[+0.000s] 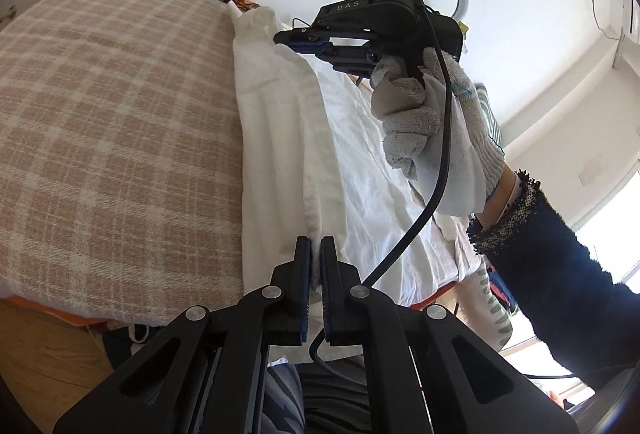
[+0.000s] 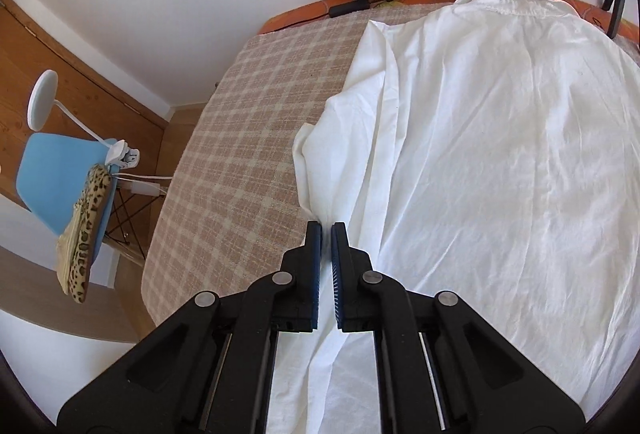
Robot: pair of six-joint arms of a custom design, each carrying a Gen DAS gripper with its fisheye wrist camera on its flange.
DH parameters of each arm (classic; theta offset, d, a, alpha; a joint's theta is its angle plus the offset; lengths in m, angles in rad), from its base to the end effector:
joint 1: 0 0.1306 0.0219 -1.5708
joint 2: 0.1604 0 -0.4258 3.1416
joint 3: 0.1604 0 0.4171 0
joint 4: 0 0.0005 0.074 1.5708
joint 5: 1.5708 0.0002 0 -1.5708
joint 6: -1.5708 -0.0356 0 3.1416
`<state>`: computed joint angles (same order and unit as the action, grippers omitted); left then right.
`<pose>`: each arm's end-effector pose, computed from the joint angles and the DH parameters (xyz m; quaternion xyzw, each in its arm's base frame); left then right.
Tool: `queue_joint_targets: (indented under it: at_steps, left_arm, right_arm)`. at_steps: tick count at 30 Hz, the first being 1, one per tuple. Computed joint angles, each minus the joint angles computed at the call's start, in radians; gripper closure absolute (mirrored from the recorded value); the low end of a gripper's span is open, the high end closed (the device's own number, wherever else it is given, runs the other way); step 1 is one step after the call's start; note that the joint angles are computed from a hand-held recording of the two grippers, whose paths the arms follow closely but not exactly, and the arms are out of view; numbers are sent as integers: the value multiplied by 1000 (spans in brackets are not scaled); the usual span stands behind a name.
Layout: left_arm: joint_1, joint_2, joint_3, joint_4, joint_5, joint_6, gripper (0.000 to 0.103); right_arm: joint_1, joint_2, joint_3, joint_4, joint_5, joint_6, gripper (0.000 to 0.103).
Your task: Fold small clothes
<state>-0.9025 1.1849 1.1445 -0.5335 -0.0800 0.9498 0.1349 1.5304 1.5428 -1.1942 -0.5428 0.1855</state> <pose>0.2716 -0.3402 0.4692 -0.0399 0.8769 -0.3607 0.3151 0.5222 0.0889 0.4618 -0.2019 0.9249 0.2582 0.1928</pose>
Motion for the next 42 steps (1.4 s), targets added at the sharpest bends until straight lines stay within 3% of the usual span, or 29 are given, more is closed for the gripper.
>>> queue_joint_targets:
  at_steps: [5, 8, 12, 14, 19, 22, 24, 26, 30, 32, 34, 39, 42]
  left_arm:
    - [-12, 53, 66, -28, 55, -49, 100]
    - [-19, 73, 97, -45, 65, -72, 100]
    - [-22, 73, 115, -68, 81, -86, 100]
    - [-26, 66, 120, -92, 85, -93, 94]
    - [-49, 37, 103, -142, 58, -107, 92]
    - [-53, 22, 80, -149, 42, -85, 92]
    - [-49, 15, 65, -168, 19, -68, 86]
    - [-43, 14, 60, -209, -24, -61, 75]
    - [-6, 11, 26, -231, -1, 12, 74]
    - [6, 4, 4, -207, 28, 35, 74]
    - [6, 4, -4, -193, 42, 35, 74]
    - [-3, 8, -6, -171, 76, 27, 73]
    - [-4, 1, -20, -145, 82, 47, 73]
  right_arm:
    - [-98, 24, -1, 1, -63, -34, 97]
    - [-135, 33, -20, 9, -55, -33, 97]
    - [-158, 42, -45, 22, -23, -27, 97]
    - [-165, 53, -44, 25, -17, -37, 97]
    - [-169, 82, -12, 0, -22, -36, 96]
    - [-176, 71, -4, -30, -45, 18, 90]
    - [-188, 49, -4, -46, -29, 61, 56]
    - [-201, 10, -21, -46, -12, 89, 46]
    - [-243, -46, -53, -174, -69, 193, 46]
    - [-267, -77, -91, -268, -123, 278, 46]
    - [-276, -126, -150, -317, -127, 348, 46]
    - [-279, -220, -289, -362, -118, 405, 46]
    - [-274, -254, -351, -332, -113, 392, 46]
